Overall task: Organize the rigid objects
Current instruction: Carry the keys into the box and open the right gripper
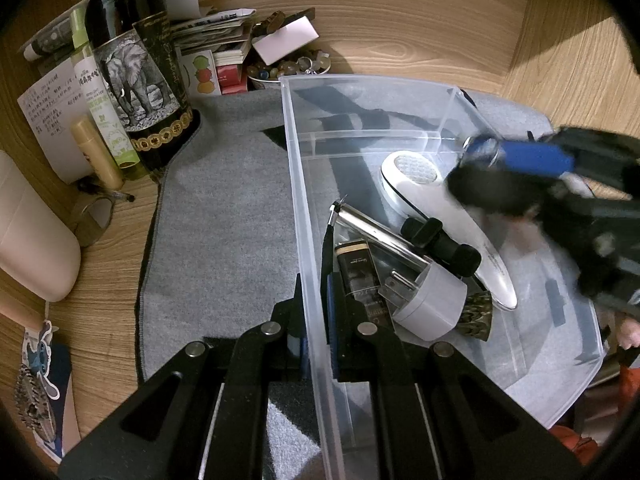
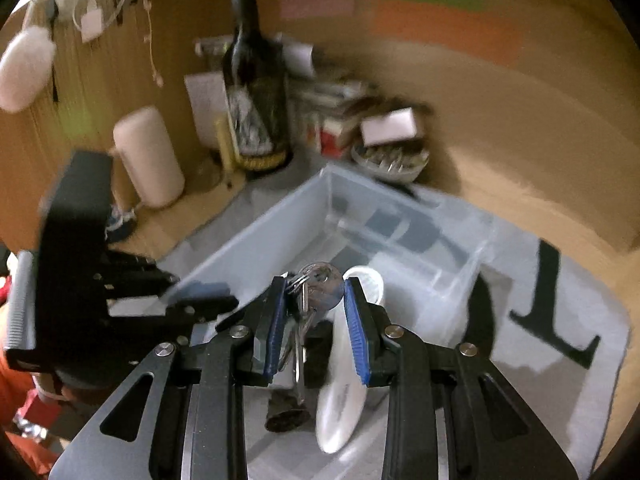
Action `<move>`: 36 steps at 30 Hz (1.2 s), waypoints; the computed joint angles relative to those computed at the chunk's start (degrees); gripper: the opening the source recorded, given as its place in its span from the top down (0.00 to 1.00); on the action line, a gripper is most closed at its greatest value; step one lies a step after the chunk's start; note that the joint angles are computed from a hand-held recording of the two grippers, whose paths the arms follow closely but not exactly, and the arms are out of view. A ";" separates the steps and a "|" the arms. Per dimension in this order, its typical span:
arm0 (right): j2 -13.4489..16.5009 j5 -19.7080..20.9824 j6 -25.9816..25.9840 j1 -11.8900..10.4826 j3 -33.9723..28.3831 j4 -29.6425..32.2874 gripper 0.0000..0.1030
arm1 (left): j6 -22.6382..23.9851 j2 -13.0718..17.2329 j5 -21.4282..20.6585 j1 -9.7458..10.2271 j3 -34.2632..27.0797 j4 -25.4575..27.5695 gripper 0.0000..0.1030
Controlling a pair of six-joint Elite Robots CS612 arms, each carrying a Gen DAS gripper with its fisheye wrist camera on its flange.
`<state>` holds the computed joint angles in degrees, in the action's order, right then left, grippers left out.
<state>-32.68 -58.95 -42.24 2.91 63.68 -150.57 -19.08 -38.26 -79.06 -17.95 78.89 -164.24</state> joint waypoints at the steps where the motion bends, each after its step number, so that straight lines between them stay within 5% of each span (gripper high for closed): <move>1: 0.18 -0.55 -0.58 0.15 -0.47 1.43 0.75 | 0.05 0.00 -0.07 0.06 0.03 -0.09 0.93; 10: 1.01 -4.30 -3.47 1.04 -2.52 7.46 0.79 | 0.10 0.12 -0.25 0.08 -0.04 -0.35 0.93; 16: 0.55 -3.90 -2.99 0.89 -1.78 5.92 0.74 | 0.16 0.15 -0.13 0.03 -0.08 -0.32 0.93; 28: -2.12 -0.06 2.15 -0.89 3.29 -6.75 0.43 | 0.19 0.12 -0.06 0.00 -0.05 -0.29 0.93; 36: -3.85 -0.58 7.20 -2.85 7.42 -16.88 0.42 | 0.28 0.13 0.09 0.00 -0.03 -0.25 0.93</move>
